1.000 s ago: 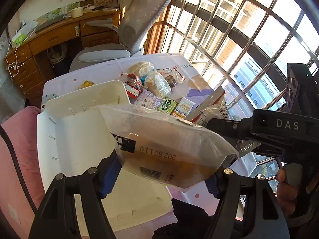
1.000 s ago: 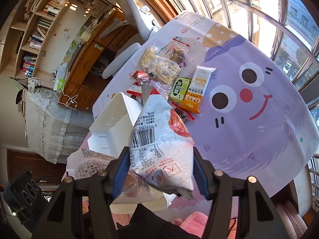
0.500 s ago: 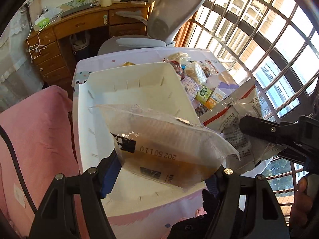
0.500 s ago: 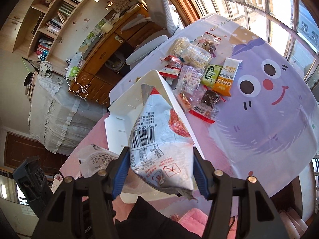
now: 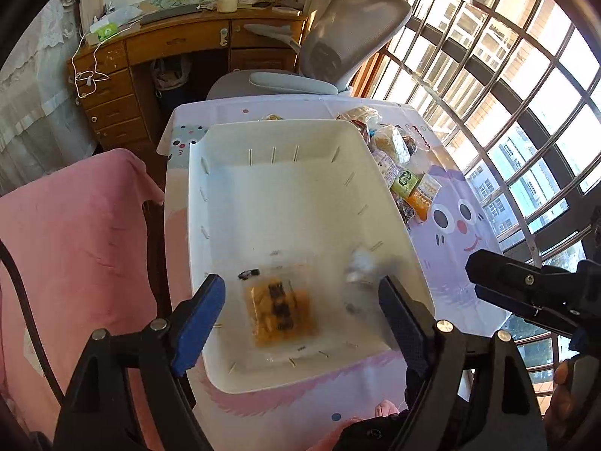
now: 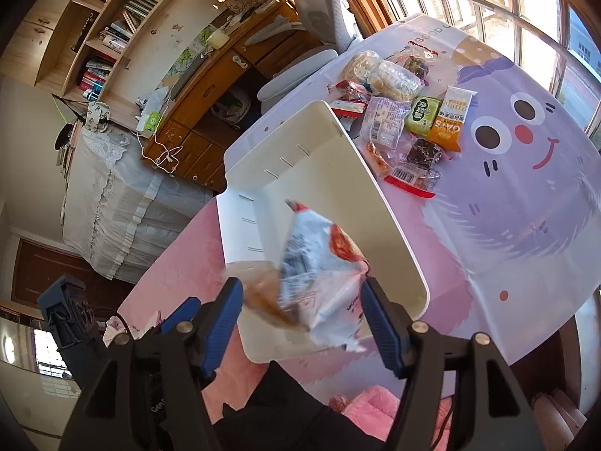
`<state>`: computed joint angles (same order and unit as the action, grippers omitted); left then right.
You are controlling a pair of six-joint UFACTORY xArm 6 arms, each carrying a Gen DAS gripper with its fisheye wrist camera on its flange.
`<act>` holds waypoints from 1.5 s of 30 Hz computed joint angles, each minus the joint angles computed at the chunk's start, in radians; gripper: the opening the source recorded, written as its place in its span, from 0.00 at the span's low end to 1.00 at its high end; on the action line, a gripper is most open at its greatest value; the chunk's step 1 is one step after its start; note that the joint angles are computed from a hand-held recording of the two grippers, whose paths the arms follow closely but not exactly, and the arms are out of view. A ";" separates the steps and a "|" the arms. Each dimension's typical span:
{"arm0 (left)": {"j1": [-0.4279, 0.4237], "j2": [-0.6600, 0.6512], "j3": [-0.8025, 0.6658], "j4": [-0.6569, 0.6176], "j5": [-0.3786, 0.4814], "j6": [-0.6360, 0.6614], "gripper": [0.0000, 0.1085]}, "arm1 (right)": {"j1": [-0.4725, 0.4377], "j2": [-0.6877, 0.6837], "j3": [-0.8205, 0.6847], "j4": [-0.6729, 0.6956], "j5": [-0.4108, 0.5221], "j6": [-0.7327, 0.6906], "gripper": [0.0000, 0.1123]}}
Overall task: Organize snacks
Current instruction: 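Carry both bags over the white tray and release them inside, then grasp the dark brownie pack with the left tool while the right tool grasps the OATS bar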
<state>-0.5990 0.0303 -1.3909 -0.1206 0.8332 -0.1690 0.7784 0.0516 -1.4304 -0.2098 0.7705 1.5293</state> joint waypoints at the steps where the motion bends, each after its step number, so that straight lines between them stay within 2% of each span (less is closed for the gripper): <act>1: -0.002 -0.002 0.003 -0.005 0.001 0.003 0.76 | 0.003 -0.004 0.003 -0.004 0.008 0.006 0.58; 5: -0.020 0.007 -0.010 -0.024 0.006 0.008 0.76 | 0.011 -0.038 0.036 -0.011 0.032 0.031 0.59; 10: -0.055 0.022 -0.035 -0.004 0.014 0.006 0.76 | 0.009 -0.098 0.094 -0.051 0.073 0.069 0.59; 14: -0.089 0.044 -0.072 0.033 0.017 -0.013 0.76 | -0.005 -0.157 0.163 -0.055 0.070 0.082 0.59; 19: -0.135 0.093 -0.149 0.092 0.043 -0.091 0.76 | -0.044 -0.250 0.257 -0.034 0.062 0.020 0.59; 23: -0.178 0.143 -0.223 0.139 0.075 -0.207 0.76 | -0.092 -0.341 0.340 0.022 0.069 -0.090 0.59; 33: -0.303 0.276 -0.384 0.260 0.148 -0.557 0.76 | -0.287 -0.551 0.529 0.287 0.109 -0.485 0.58; 39: -0.372 0.387 -0.521 0.317 0.227 -0.747 0.76 | -0.412 -0.599 0.578 0.430 0.143 -0.771 0.58; 45: -0.417 0.532 -0.735 0.330 0.358 -0.810 0.76 | -0.502 -0.599 0.596 0.524 0.151 -0.948 0.58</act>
